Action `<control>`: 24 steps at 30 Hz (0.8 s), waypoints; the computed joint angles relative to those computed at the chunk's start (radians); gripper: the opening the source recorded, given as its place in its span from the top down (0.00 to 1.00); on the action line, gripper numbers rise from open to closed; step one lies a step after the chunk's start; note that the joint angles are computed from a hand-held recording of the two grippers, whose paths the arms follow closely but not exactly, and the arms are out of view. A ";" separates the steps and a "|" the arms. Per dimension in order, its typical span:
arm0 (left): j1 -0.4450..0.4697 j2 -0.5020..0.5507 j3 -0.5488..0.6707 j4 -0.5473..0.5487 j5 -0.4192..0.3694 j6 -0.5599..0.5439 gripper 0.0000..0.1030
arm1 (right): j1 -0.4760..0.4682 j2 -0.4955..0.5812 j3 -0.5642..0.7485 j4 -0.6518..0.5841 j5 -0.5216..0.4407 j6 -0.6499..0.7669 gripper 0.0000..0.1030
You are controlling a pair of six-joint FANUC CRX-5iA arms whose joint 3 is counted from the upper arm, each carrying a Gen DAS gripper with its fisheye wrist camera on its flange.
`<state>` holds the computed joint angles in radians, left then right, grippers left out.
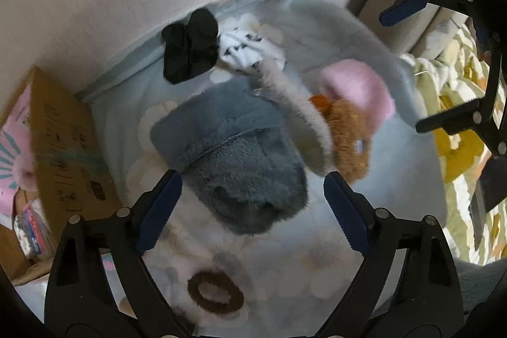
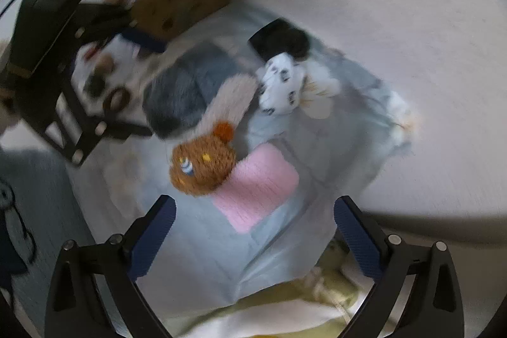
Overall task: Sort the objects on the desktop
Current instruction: 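Grasp the second pink slipper with the right tool while the left tool grasps the grey hat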
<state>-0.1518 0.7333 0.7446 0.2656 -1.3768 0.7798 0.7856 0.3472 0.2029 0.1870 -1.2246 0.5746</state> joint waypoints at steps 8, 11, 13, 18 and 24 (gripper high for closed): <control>-0.013 0.018 0.002 -0.039 0.036 0.024 0.14 | -0.043 0.055 0.018 -0.077 0.014 0.240 0.11; -0.017 0.004 -0.022 -0.059 0.059 0.012 0.16 | -0.058 0.073 0.032 -0.107 0.014 0.292 0.22; -0.017 0.000 -0.028 -0.065 0.064 0.007 0.21 | -0.069 0.081 0.042 -0.134 0.016 0.322 0.32; -0.006 -0.016 -0.046 -0.054 0.083 0.003 0.44 | -0.083 0.092 0.059 -0.162 0.001 0.340 0.44; 0.003 -0.029 -0.045 -0.036 0.061 -0.002 0.67 | -0.090 0.063 0.036 -0.168 0.023 0.253 0.68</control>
<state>-0.1483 0.7044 0.6996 0.2298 -1.3153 0.7774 0.6952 0.4099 0.2385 0.0186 -1.2012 0.8277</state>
